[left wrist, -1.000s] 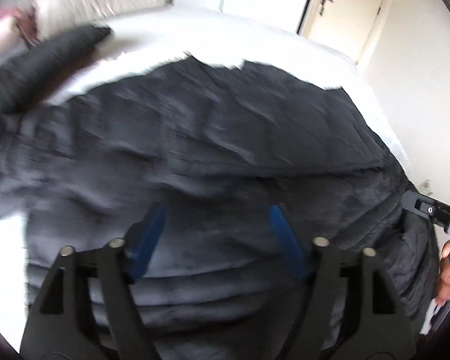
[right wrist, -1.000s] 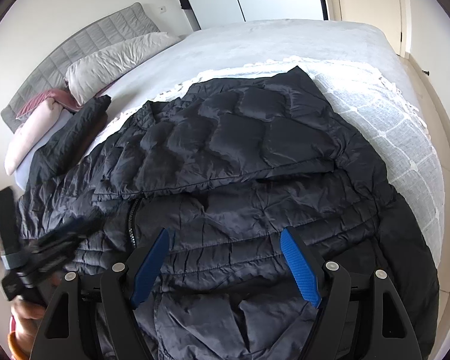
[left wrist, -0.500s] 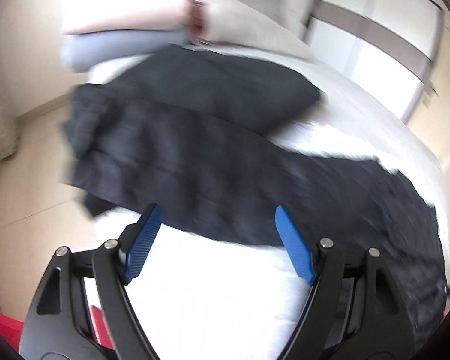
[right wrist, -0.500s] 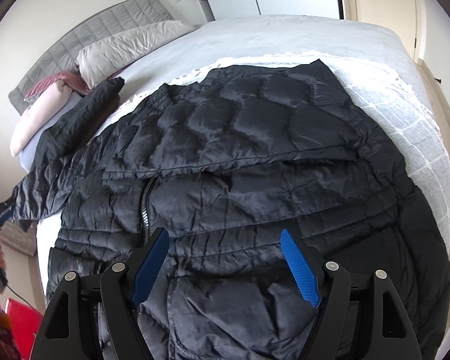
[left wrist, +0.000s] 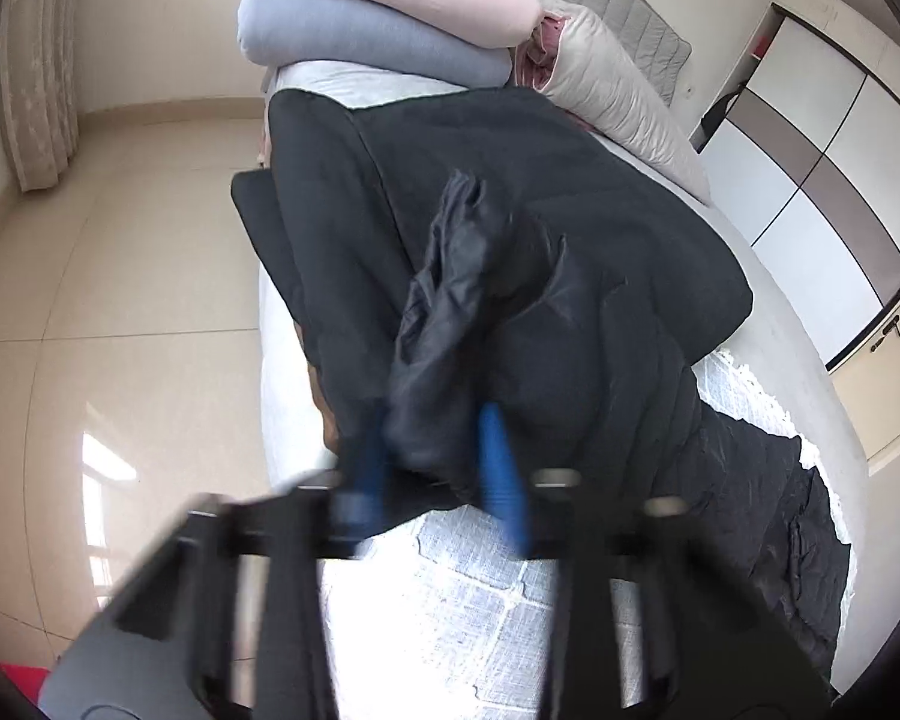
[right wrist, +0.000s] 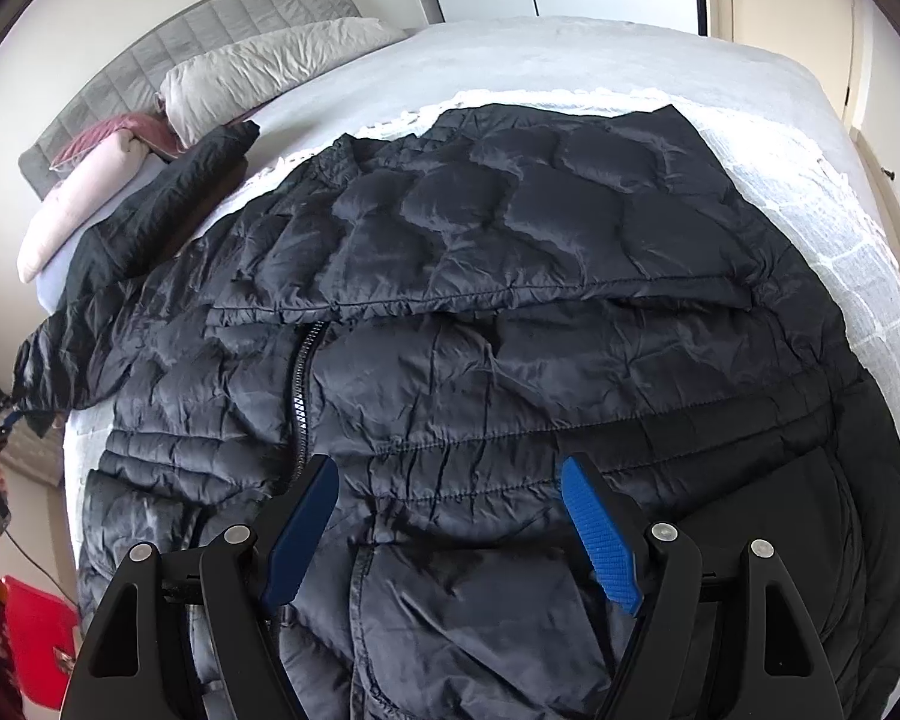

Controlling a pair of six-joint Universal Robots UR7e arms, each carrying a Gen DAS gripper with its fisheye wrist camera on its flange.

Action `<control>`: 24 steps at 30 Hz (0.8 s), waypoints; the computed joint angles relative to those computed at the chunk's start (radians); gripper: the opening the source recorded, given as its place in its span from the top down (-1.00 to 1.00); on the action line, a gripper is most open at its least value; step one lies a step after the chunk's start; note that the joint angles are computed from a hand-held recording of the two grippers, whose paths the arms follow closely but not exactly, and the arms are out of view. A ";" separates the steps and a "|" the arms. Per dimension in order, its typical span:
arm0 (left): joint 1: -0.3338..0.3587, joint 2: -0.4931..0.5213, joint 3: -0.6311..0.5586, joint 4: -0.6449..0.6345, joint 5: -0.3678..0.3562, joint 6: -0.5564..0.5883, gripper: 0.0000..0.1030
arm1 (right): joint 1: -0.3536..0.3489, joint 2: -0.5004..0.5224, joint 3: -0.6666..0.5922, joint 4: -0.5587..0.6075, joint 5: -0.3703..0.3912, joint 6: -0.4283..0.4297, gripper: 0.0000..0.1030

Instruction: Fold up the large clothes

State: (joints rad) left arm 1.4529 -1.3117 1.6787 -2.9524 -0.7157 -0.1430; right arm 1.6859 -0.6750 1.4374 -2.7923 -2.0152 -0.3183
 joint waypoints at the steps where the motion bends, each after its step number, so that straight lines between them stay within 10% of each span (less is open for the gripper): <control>1: -0.012 0.001 0.011 -0.035 0.008 0.008 0.79 | -0.001 0.000 -0.002 0.002 -0.001 0.003 -0.51; 9: -0.184 0.042 0.038 -0.274 -0.008 0.229 0.85 | -0.005 -0.004 -0.004 0.013 0.021 0.021 -0.51; 24: -0.358 0.442 -0.276 -0.064 -0.310 0.122 0.84 | -0.041 -0.038 -0.012 -0.004 0.071 0.085 -0.51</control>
